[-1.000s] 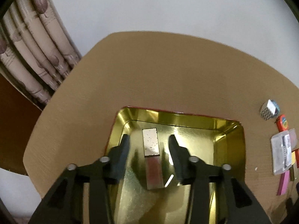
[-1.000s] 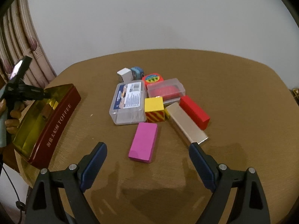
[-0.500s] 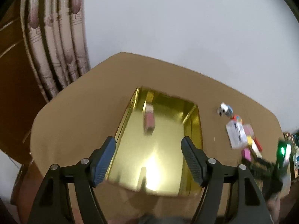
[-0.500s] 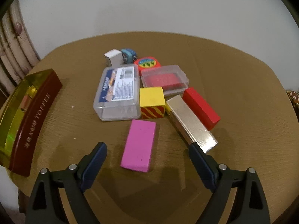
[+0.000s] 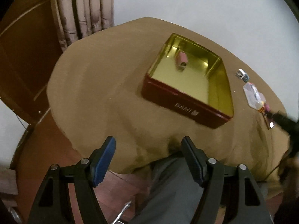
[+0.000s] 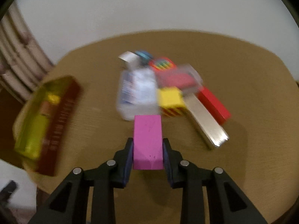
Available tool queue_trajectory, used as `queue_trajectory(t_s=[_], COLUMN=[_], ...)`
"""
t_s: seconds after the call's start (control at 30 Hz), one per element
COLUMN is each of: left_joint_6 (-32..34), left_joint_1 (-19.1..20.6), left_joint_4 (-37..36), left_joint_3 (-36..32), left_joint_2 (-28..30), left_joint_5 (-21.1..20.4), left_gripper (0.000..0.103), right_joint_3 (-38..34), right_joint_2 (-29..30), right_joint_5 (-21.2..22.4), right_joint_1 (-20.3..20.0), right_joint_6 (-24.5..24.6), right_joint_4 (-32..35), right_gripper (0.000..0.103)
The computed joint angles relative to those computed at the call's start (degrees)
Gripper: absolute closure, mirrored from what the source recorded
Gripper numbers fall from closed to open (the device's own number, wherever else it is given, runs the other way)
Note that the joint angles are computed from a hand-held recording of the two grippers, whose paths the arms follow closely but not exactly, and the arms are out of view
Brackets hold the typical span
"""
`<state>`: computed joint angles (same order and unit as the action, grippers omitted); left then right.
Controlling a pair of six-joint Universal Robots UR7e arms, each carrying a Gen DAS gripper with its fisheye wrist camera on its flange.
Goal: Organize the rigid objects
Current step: 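Grasp the pink block with the right gripper, then carry the pink block with the right gripper into the tin and release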
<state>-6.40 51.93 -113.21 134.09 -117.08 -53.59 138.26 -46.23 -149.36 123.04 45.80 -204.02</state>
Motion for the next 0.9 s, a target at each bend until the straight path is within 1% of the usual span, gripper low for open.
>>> queue_trajectory(t_s=[0.03, 0.07, 0.1, 0.17, 0.23, 0.27, 0.3, 0.33, 0.43, 0.53, 0.6, 0.67, 0.73, 0.9], left_joint_6=[-0.19, -0.3, -0.11, 0.52, 0.45, 0.77, 0.82, 0.89, 0.28, 0.03, 0.26, 0.16, -0.04, -0.06], left_joint_1=[-0.5, -1.26, -1.7, -2.19, -2.6, -2.43, -2.33, -2.1, -0.78, 0.4, 1.07, 1.34, 1.47, 1.82], left_joint_4=[-0.29, -1.13, -1.68, -2.16, -2.54, -2.66, -2.73, -2.7, -2.37, -2.29, -2.48, -2.36, -2.04, -1.72], left_joint_3=[0.59, 1.43, 1.88, 2.58, 2.96, 2.83, 2.72, 2.6, 1.92, 1.35, 1.16, 1.18, 1.25, 1.33], left_joint_2=[-0.71, -1.77, -2.33, -3.67, -4.42, -4.48, -4.34, -4.27, -3.59, -2.33, -1.68, -1.19, -0.76, 0.02], left_joint_5=[0.89, 2.08, 2.57, 3.26, 4.09, 4.05, 3.94, 3.82, 2.91, 2.49, 1.92, 1.99, 2.1, 2.79], left_gripper=[0.034, 0.034, 0.034, 0.033, 0.032, 0.031, 0.031, 0.03, 0.029, 0.029, 0.029, 0.029, 0.029, 0.029], right_joint_3=[-2.19, -4.01, -5.72, -12.49, -18.54, -22.04, -24.91, -28.31, -35.31, -40.4, -43.0, -45.04, -46.78, -51.49], right_joint_2=[-0.76, -1.18, -1.56, -0.88, 0.0, 1.01, 2.03, 3.5, 6.87, 9.5, 10.71, 11.81, 12.26, 14.96], right_joint_5=[0.72, 1.61, 2.84, 6.11, 9.67, 11.88, 12.4, 13.0, 15.67, 14.66, 14.15, 14.19, 15.86, 17.28], right_joint_1=[1.67, 2.52, 2.74, 3.51, 3.0, 2.07, 1.73, 0.52, -3.43, -5.58, -6.7, -7.29, -7.67, -8.2], right_joint_6=[-2.39, -4.91, -8.0, -14.05, -18.0, -19.77, -20.02, -20.92, -20.15, -16.94, -15.57, -14.82, -12.73, -10.94], right_joint_4=[0.97, 1.33, 1.38, 3.65, 7.43, 9.71, 12.32, 15.45, 22.54, 31.02, 35.29, 37.33, 40.17, 42.62], right_gripper=[0.073, 0.073, 0.073, 0.073, 0.073, 0.073, 0.073, 0.073, 0.073, 0.073, 0.073, 0.073, 0.073, 0.073])
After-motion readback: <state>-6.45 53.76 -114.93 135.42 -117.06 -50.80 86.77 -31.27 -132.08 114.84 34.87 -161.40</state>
